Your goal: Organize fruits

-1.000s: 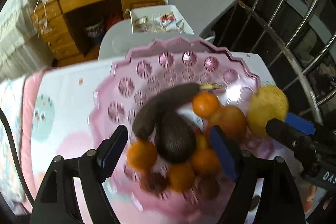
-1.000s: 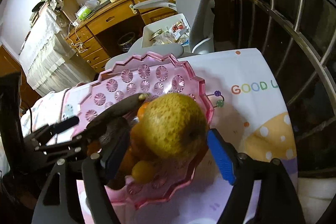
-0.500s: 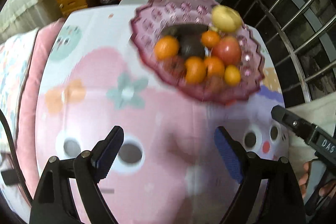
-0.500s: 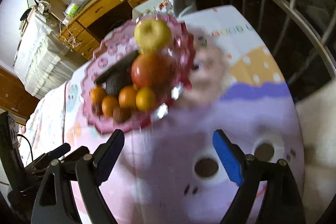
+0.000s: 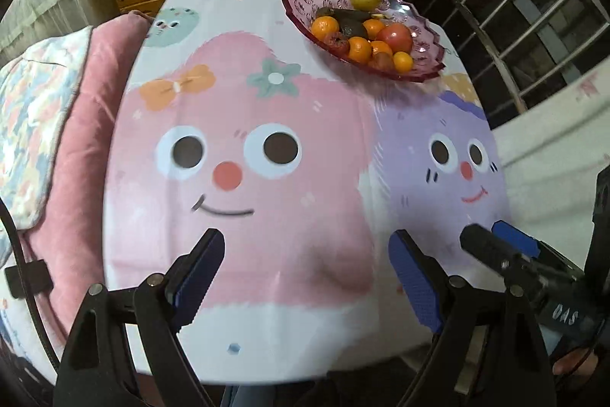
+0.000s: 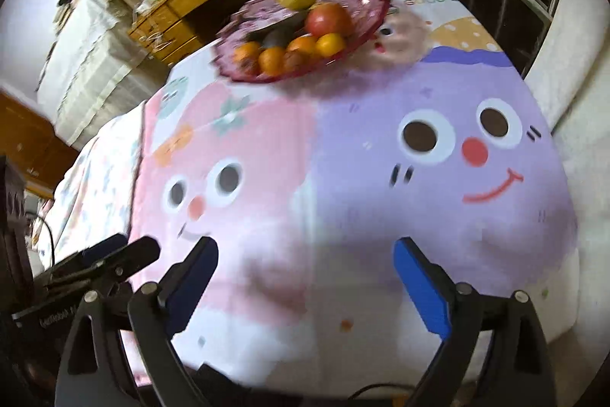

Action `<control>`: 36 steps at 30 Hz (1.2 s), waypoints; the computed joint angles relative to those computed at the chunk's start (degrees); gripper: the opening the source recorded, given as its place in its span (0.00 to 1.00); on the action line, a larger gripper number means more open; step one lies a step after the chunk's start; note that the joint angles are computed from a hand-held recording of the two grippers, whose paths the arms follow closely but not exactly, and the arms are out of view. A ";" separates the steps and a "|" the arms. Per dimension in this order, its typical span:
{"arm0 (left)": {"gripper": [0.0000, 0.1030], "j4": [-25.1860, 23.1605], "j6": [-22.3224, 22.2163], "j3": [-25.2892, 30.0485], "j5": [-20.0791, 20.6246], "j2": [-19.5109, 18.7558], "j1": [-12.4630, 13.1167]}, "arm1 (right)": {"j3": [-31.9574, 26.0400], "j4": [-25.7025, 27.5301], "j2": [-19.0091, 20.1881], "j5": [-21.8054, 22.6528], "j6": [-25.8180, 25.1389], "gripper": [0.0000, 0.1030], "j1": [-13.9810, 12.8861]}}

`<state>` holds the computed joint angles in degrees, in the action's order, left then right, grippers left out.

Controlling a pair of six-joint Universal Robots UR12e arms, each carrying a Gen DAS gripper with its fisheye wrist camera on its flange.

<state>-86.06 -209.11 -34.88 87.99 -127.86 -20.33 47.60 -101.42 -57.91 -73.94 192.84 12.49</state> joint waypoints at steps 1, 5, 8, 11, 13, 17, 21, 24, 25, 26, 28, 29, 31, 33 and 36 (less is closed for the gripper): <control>0.90 0.13 0.31 -0.48 0.92 0.70 -0.26 | 1.00 -0.77 -0.96 0.00 -0.57 0.93 0.24; 0.92 1.63 1.01 -1.23 3.96 2.69 -1.37 | 2.24 -1.82 -3.64 -1.96 -4.26 0.97 1.13; 0.94 1.99 1.14 0.44 6.37 2.79 -2.27 | 1.41 -1.42 -4.65 -2.28 -6.47 0.97 1.10; 0.94 2.90 -0.06 2.32 7.69 2.80 -2.98 | -0.34 0.92 -5.25 -3.09 -7.56 0.97 1.02; 0.96 4.30 -1.65 2.64 7.05 3.19 -3.17 | -1.49 3.03 -5.68 -4.81 -8.48 0.98 1.13; 0.97 3.51 -3.37 5.12 9.12 2.82 -4.30 | -1.72 5.38 -6.85 -4.54 -8.85 0.98 0.71; 0.97 2.52 -4.09 5.18 12.22 3.25 -5.62 | -1.20 7.11 -7.91 -2.83 -8.79 0.98 0.11; 0.99 0.98 -3.74 4.67 13.41 3.66 -6.44 | 1.28 5.04 -9.41 -3.55 -7.64 0.98 0.07; 0.99 1.25 -4.02 4.03 13.54 3.97 -6.53 | 1.86 4.58 -9.73 -3.42 -7.32 0.98 0.03; 0.99 0.91 -4.75 3.78 14.04 4.08 -6.69 | 2.87 3.56 -10.23 -3.29 -6.96 0.98 -0.02; 0.99 0.75 -5.79 3.25 14.54 4.28 -6.87 | 3.61 3.24 -10.55 -2.99 -6.83 0.98 0.04; 0.99 0.70 -6.27 2.98 15.06 4.38 -7.04 | 4.01 3.29 -10.68 -2.60 -7.09 0.98 0.10; 0.99 0.01 -6.84 3.00 16.09 4.32 -7.29 | 4.24 3.28 -10.76 -3.04 -7.92 0.99 0.39; 0.99 -0.33 -7.14 3.04 16.90 4.24 -7.54 | 4.80 1.95 -11.03 -3.16 -8.34 1.00 0.53; 0.99 0.04 -8.08 2.74 18.34 4.39 -7.77 | 6.25 -1.23 -11.80 -4.13 -8.22 1.00 0.63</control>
<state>-86.02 -217.20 -32.14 106.33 -123.47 -28.10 53.84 -102.65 -69.71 -78.08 184.62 13.12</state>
